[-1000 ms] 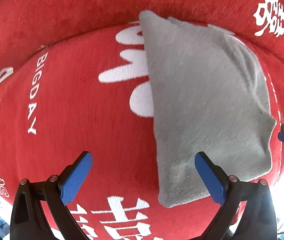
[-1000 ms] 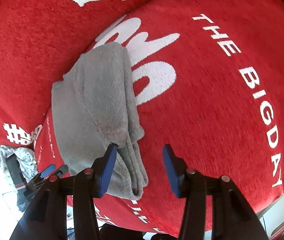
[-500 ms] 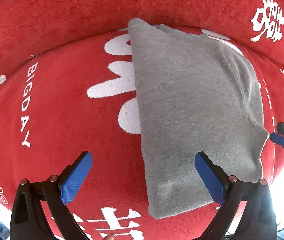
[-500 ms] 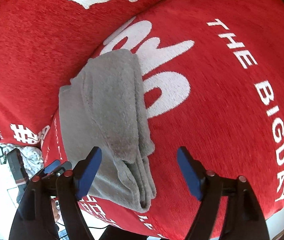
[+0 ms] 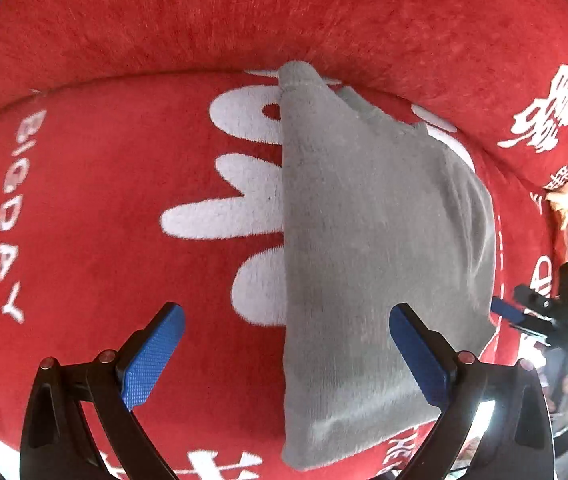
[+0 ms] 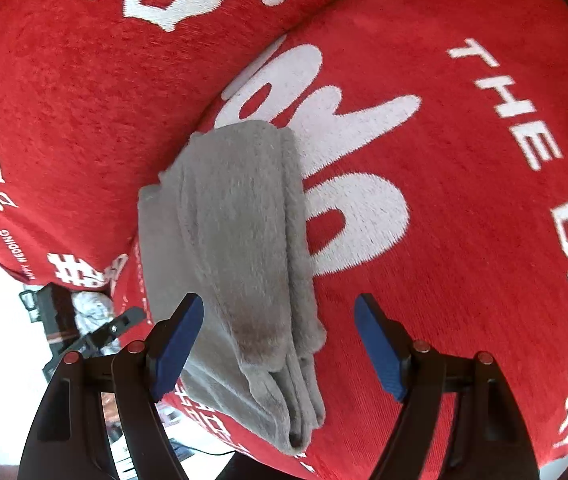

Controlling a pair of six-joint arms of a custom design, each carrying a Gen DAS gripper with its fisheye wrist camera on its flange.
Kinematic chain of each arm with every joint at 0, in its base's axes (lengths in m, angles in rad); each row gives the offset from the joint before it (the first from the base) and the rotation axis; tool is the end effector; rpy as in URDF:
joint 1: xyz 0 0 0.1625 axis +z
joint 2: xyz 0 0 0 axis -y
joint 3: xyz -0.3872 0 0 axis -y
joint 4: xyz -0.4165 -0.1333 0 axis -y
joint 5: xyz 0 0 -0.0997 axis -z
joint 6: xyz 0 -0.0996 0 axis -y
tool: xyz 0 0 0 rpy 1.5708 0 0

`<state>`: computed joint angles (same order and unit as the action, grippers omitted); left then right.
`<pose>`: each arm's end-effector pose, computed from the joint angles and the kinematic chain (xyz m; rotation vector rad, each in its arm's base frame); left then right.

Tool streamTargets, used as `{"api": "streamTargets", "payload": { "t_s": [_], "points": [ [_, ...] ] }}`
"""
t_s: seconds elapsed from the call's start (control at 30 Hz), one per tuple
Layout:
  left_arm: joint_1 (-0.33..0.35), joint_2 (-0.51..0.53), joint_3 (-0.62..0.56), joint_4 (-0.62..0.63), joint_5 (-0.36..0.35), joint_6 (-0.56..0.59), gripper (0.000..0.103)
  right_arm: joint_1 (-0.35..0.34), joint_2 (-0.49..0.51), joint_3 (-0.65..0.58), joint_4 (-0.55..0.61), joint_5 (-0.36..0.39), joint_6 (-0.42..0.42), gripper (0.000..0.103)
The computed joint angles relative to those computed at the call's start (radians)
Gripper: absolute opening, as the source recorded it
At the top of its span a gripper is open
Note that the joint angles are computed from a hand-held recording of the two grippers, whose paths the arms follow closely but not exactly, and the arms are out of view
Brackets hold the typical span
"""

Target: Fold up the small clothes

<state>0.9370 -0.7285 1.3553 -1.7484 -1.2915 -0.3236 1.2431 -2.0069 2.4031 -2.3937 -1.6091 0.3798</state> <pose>-0.2699 -0.6387 0.0464 0.4966 2.6219 0.3681 0.0091 -0.3755 0.3034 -1.0664 -2.8514 0.6608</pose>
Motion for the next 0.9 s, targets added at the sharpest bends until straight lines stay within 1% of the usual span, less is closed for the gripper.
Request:
{"api": "streamTargets", "payload": {
  "t_s": [0.07, 0.13, 0.23, 0.3, 0.4, 0.47, 0.5, 0.53, 0.6, 0.67, 0.7, 0.73, 0.77, 0.8, 0.83, 0.87, 0.9],
  "points": [
    [0.022, 0.030, -0.024, 0.010, -0.049, 0.005, 0.103, -0.050, 0.005, 0.007, -0.005, 0.084, -0.036, 0.081],
    [0.029, 0.044, -0.022, 0.004, -0.073, 0.007, 0.103, -0.082, 0.010, 0.014, -0.006, 0.135, -0.059, 0.081],
    [0.040, 0.066, -0.018, -0.022, -0.127, 0.016, 0.103, -0.126, 0.039, 0.019, -0.014, 0.213, -0.101, 0.082],
    [0.035, 0.069, -0.008, -0.046, -0.128, 0.026, 0.103, -0.137, 0.066, 0.012, -0.022, 0.262, -0.137, 0.082],
    [0.026, 0.078, -0.007, -0.057, -0.137, 0.038, 0.103, -0.127, 0.128, -0.014, -0.026, 0.300, -0.178, 0.083],
    [0.020, 0.092, -0.021, -0.057, -0.158, 0.045, 0.103, -0.107, 0.182, -0.036, -0.040, 0.325, -0.209, 0.083],
    [0.014, 0.099, -0.022, -0.059, -0.165, 0.053, 0.103, -0.096, 0.209, -0.046, -0.050, 0.332, -0.221, 0.084],
    [0.006, 0.101, -0.020, -0.058, -0.157, 0.055, 0.103, -0.083, 0.238, -0.058, -0.062, 0.329, -0.228, 0.084],
    [-0.016, 0.115, -0.026, -0.044, -0.110, 0.063, 0.103, -0.068, 0.272, -0.067, -0.083, 0.313, -0.217, 0.084],
    [-0.023, 0.111, -0.014, -0.062, -0.098, 0.061, 0.102, -0.061, 0.277, -0.059, -0.117, 0.309, -0.179, 0.085],
    [-0.022, 0.105, -0.006, -0.075, -0.101, 0.058, 0.094, -0.061, 0.274, -0.053, -0.125, 0.307, -0.158, 0.082],
    [-0.021, 0.094, 0.005, -0.095, -0.104, 0.055, 0.090, -0.059, 0.267, -0.046, -0.134, 0.295, -0.128, 0.077],
    [-0.020, 0.083, 0.014, -0.104, -0.108, 0.054, 0.081, -0.057, 0.260, -0.042, -0.133, 0.277, -0.100, 0.058],
    [-0.018, 0.070, 0.025, -0.115, -0.115, 0.054, 0.071, -0.055, 0.258, -0.039, -0.129, 0.264, -0.081, 0.036],
    [-0.016, 0.060, 0.028, -0.120, -0.124, 0.057, 0.066, -0.059, 0.249, -0.023, -0.148, 0.285, -0.071, 0.035],
    [-0.014, 0.049, 0.031, -0.124, -0.134, 0.062, 0.057, -0.054, 0.249, -0.017, -0.172, 0.291, -0.062, 0.033],
    [-0.015, 0.041, 0.033, -0.124, -0.142, 0.067, 0.051, -0.045, 0.249, -0.012, -0.191, 0.298, -0.055, 0.032]
  ]
}}
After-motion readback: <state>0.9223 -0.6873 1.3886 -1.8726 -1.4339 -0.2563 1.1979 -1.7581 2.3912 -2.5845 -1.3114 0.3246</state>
